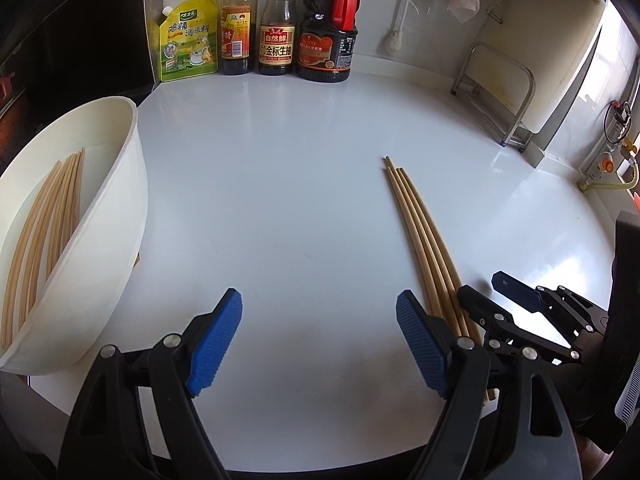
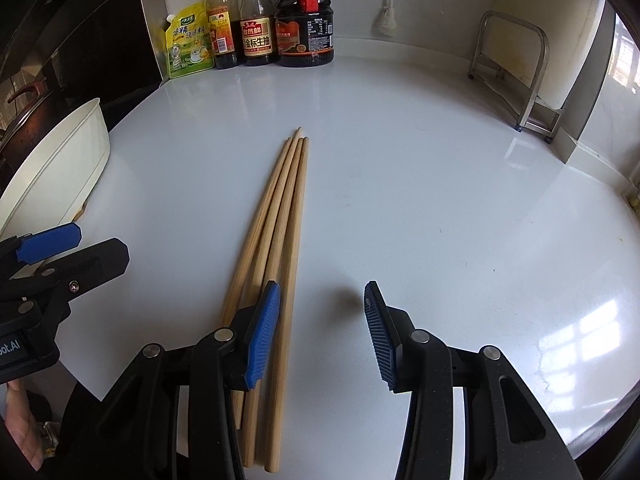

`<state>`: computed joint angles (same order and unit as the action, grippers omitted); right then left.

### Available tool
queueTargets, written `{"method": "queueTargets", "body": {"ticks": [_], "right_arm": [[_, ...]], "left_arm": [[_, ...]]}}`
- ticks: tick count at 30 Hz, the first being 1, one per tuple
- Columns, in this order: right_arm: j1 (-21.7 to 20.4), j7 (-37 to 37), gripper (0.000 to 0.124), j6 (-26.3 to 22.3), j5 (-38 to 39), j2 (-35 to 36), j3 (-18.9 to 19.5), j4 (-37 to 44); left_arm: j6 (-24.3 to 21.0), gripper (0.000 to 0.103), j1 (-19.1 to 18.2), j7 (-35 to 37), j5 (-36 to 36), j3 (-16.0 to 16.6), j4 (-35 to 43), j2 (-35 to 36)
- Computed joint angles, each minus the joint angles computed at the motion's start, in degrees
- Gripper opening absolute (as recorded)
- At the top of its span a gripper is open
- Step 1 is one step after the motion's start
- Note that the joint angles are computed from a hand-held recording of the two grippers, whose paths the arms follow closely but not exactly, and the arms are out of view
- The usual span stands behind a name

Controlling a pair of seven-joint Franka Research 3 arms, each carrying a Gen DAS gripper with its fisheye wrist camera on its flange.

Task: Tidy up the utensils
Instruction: 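Close the right tool on a wooden chopstick while the left tool lines up on another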

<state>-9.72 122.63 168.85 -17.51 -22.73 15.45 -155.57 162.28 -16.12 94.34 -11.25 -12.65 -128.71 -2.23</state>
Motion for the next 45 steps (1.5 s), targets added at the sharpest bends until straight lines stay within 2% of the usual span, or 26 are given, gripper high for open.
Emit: {"method": "queueTargets", "body": {"ticks": [3,9,21,29,36,43,45], "right_arm": [[-1.05,0.9,0.029,0.43,-1.08,0.06,1.05,-0.08],[-0.74,0.45,0.007,1.78,-0.15,0.04,0.09,-0.76],[-1.05,-2.33,0.007,3.79,6.35,-2.6,-2.14,-4.2],[1.05,-7.25,0.007,4.94,12.46,-3.37,-4.42,-5.44],[0.01,-9.15,0.019,5.94,15.71,-4.42,-3.77,-6.18],[-0.56,-10.44,0.022,5.89,17.39,-4.57,-3.7,-6.2],[-0.37,-10.9,0.025,5.92,17.8,-4.52,-3.86,-6.2]], "left_arm": [[-0.24,0.078,-0.01,0.03,-0.02,-0.06,0.14,0.08],[-0.7,0.078,-0.28,-2.05,1.85,-0.8,0.96,1.19],[-1.2,0.078,-0.86,-5.41,5.84,-2.51,2.83,3.96],[-1.61,0.078,-1.41,-7.7,9.18,-3.13,3.24,4.72],[-2.59,0.079,-1.65,-11.45,13.3,-3.16,4.06,5.83],[-2.85,0.08,-2.27,-18.83,23.1,-2.41,4.81,6.63],[-2.12,0.076,-2.11,-19.37,23.94,-2.48,4.77,6.79]]}}
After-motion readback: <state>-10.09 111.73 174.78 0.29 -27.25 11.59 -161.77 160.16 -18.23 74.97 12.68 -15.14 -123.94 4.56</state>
